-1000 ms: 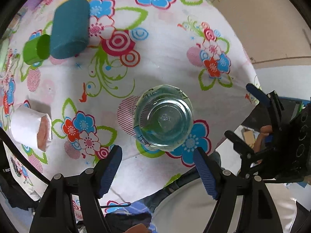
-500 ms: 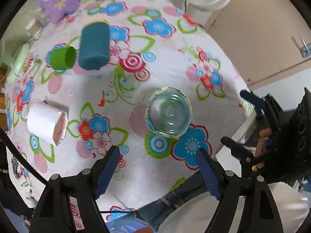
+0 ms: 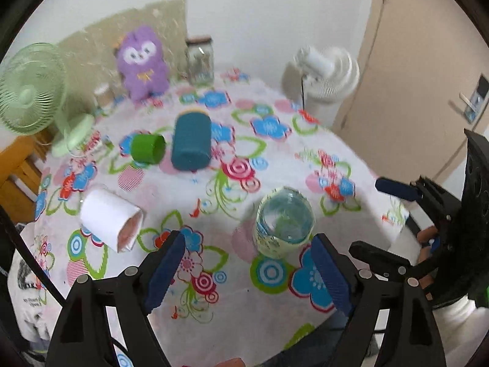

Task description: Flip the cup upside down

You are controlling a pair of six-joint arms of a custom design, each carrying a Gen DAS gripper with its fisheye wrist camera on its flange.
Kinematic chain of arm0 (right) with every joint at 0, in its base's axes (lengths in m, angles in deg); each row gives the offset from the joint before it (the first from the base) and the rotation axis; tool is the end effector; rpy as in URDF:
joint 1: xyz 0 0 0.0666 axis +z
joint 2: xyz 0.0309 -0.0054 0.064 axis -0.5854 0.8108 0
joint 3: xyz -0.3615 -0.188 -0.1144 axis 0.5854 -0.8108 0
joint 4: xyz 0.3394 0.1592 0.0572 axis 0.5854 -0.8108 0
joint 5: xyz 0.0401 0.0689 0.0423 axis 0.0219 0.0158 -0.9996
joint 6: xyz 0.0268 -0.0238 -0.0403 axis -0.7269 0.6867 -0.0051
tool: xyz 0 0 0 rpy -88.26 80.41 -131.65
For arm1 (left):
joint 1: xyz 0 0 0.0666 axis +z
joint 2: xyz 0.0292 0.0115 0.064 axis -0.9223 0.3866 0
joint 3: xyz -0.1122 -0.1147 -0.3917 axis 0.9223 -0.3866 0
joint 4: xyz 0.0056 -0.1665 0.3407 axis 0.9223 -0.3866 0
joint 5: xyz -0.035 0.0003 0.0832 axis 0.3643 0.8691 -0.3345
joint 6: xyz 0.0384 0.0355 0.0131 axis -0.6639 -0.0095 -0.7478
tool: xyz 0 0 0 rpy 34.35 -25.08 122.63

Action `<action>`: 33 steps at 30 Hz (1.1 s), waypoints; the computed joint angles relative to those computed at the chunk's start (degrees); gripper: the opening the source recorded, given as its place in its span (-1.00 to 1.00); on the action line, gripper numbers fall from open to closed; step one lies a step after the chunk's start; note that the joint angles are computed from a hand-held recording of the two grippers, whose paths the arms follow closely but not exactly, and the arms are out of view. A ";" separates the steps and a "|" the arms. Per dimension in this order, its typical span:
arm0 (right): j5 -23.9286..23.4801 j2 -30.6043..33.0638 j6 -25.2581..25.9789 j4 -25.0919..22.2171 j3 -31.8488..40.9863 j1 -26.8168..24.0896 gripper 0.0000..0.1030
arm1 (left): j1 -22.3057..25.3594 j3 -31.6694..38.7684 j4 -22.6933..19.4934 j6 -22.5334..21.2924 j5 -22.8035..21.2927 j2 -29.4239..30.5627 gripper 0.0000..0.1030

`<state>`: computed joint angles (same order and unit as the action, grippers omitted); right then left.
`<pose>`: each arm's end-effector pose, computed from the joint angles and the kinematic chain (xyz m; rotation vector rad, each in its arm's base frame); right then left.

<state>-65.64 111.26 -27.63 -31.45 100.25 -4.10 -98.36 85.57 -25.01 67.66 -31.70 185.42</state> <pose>0.4434 0.2638 0.4623 -0.1778 2.2601 0.1771 0.5395 -0.3302 0.5083 0.7702 2.4259 -0.3281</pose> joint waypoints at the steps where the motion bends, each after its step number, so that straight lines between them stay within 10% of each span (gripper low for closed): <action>1: 1.02 0.14 0.03 -0.11 0.36 0.30 0.82 | -0.06 -2.77 3.42 0.83 -1.05 -1.67 0.73; 11: 10.80 1.59 0.06 1.22 3.01 4.31 0.91 | -1.06 -22.12 27.97 9.58 -11.83 -12.14 0.90; 33: 23.19 2.34 -0.13 10.08 2.27 11.93 1.00 | -0.62 -40.51 48.84 17.34 -24.68 -22.36 1.00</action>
